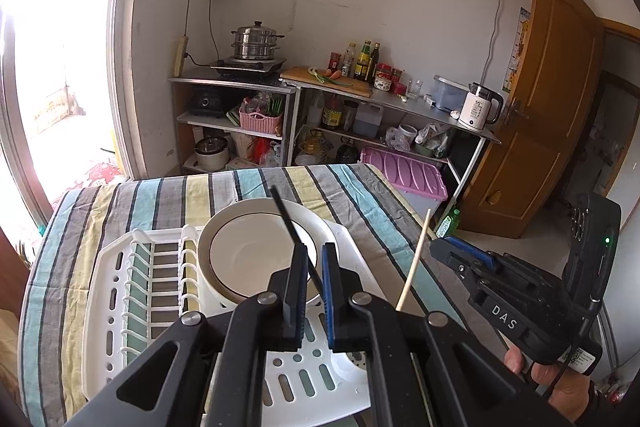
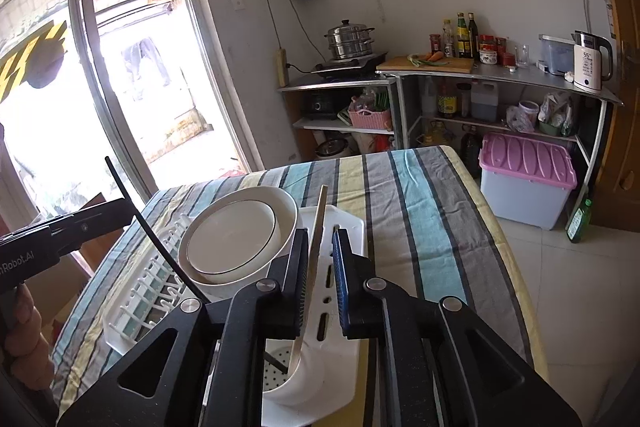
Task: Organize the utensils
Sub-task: 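Lower the dark chopstick into the white cup while the right tool drops its one in, then grasp another dark chopstick with the left tool while the right tool grasps another wooden one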
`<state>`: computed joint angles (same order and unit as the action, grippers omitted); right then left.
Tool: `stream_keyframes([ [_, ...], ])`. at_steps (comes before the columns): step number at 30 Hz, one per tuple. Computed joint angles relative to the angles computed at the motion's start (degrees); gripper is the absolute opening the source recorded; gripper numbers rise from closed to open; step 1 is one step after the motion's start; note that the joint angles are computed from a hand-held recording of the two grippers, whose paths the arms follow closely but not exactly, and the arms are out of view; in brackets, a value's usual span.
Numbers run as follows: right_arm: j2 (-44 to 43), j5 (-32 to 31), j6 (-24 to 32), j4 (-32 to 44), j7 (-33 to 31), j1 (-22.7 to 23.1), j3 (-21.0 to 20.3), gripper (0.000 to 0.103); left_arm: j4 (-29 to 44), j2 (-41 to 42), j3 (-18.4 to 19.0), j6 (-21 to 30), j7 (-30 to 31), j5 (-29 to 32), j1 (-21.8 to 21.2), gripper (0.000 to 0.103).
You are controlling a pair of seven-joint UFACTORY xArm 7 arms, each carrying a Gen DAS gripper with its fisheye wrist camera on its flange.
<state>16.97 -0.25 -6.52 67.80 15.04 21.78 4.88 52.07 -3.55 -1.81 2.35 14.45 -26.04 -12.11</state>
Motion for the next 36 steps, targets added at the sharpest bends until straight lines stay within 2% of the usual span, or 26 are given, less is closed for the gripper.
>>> stream_keyframes([
  [3, -1.33, -0.12, -0.14, -1.57, 0.71, 2.01, -2.30, 0.016, -2.07, -1.65, -0.69, -0.76, -2.99, 3.49, 0.96, 0.014],
  [6, -2.83, -0.21, -0.64, -3.47, 1.01, 2.40, -2.83, 0.016, -4.21, -3.47, -0.06, -1.42, -4.00, 4.96, 0.24, 0.016],
  [11, -6.94, -0.27, -2.00, -8.20, 1.23, 3.03, -3.09, 0.016, -10.30, -8.87, -1.00, -4.04, -8.93, 11.17, 1.31, 0.016],
  [13, -9.15, 0.00, -3.12, -10.83, 0.85, 5.87, -5.57, 0.016, -13.40, -11.69, -1.34, -5.04, -10.51, 13.24, 1.81, 0.016],
  [15, -11.66, 1.04, -4.49, -14.04, -0.25, 7.34, -6.27, 0.016, -17.00, -14.90, -3.48, -5.96, -12.86, 15.51, 4.12, 0.016],
  [17, -14.17, 7.76, -5.62, -17.26, -6.42, 13.16, -10.07, 0.016, -20.97, -18.22, -4.51, -6.83, -14.62, 17.05, 5.22, 0.016],
  [19, -16.61, 12.90, -7.12, -20.65, -11.28, 14.19, -8.87, 0.016, -25.48, -21.91, -4.66, -7.54, -16.11, 18.17, 5.26, 0.016],
  [21, -18.87, 19.34, -8.31, -23.73, -17.07, 13.09, -5.16, 0.016, -29.60, -25.52, -6.95, -7.73, -18.29, 19.46, 7.59, 0.016],
  [24, -21.87, 21.15, -9.33, -28.36, -18.45, 10.93, -0.67, 0.016, -35.73, -31.20, -9.50, -7.67, -21.38, 21.08, 9.39, 0.016],
  [27, -24.43, 17.41, -10.52, -32.99, -14.73, 11.57, -0.18, 0.016, -41.62, -37.07, -10.27, -6.71, -24.14, 22.50, 9.14, 0.016],
  [29, -25.78, 18.32, -10.98, -35.38, -14.64, 9.53, 3.24, 0.016, -44.99, -40.87, -10.54, -5.48, -26.29, 23.19, 8.68, 0.016],
  [32, -27.24, 15.02, -11.55, -38.61, -10.74, 10.02, 3.65, 0.016, -49.44, -45.97, -8.99, -3.07, -28.59, 24.32, 6.71, 0.016],
  [36, -27.99, 13.89, -11.39, -40.72, -8.49, 7.39, 8.02, 0.016, -53.20, -50.55, -7.98, -0.55, -31.04, 26.07, 5.25, 0.016],
])
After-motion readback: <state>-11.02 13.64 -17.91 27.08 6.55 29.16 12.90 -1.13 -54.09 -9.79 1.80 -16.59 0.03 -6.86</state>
